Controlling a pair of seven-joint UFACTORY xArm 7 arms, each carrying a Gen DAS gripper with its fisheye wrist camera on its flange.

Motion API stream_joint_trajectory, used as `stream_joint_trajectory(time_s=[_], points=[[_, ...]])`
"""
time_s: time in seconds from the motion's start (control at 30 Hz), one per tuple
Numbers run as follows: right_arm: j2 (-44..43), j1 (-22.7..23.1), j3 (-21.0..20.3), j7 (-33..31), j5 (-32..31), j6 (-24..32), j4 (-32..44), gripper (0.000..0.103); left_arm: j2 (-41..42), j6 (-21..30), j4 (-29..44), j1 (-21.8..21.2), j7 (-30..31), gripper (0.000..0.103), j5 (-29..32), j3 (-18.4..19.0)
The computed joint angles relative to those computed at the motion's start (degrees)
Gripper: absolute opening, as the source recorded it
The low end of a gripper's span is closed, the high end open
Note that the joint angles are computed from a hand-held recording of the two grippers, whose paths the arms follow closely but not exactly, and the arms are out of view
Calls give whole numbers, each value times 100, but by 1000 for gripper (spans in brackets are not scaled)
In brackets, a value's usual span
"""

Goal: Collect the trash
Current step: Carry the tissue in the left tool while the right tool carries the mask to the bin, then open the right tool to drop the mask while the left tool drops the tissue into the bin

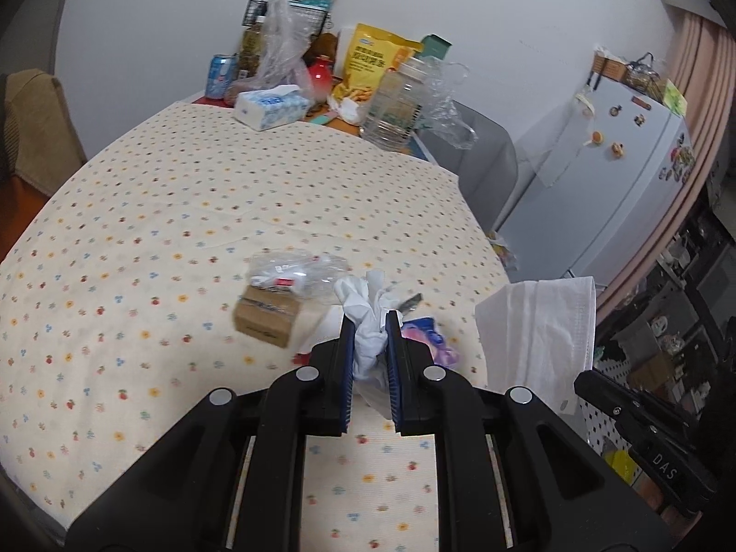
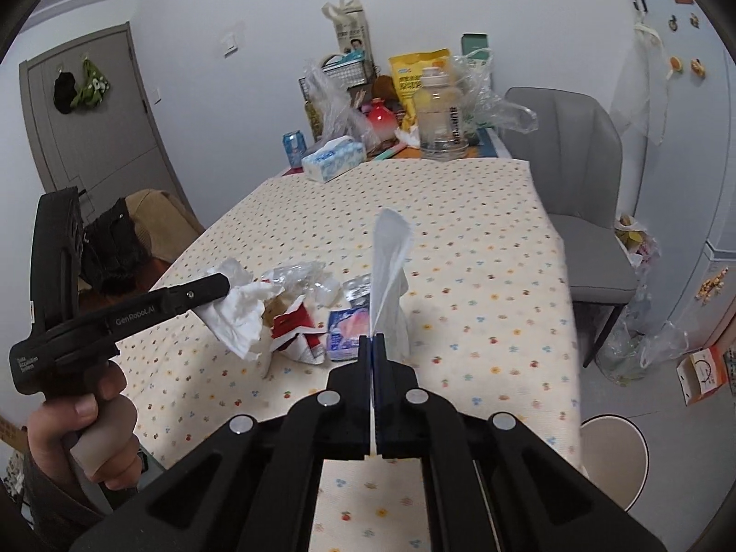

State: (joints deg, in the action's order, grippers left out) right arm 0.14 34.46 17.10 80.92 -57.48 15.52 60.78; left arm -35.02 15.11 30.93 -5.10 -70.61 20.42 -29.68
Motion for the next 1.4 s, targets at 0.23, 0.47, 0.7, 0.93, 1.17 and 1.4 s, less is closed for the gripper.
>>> stream_joint_trajectory(time_s=[0.23,0.47,0.7,0.93,1.17,1.4], points=[[-680,-495,38,358,-22,-213,-753,1,738,-2,736,278,-209,13,443,-531],[-1568,-1211,119,502,202,-489,-1690,1,1898,234,1810,612,-888,13,1629,-1182],[-2381,-1725,36,135,805,-738,-2596,1,3317,837,3027,464,-1648,13,3123,-1593],[-2806,-2155,-67,-259,1345,-1072,-3272,1,4569,1492,4153,-442,-1635,13,3851,-1318],[-2814,-2645,25,-542,1765,-1505,-3739,1,5472,1822,5088,-1278,-1193,13,3897,-851],[-2401,-3216,67,-947,2156,-2064,-3988,1,6304,2017,6041,-1984,-565,13,3588,-401]])
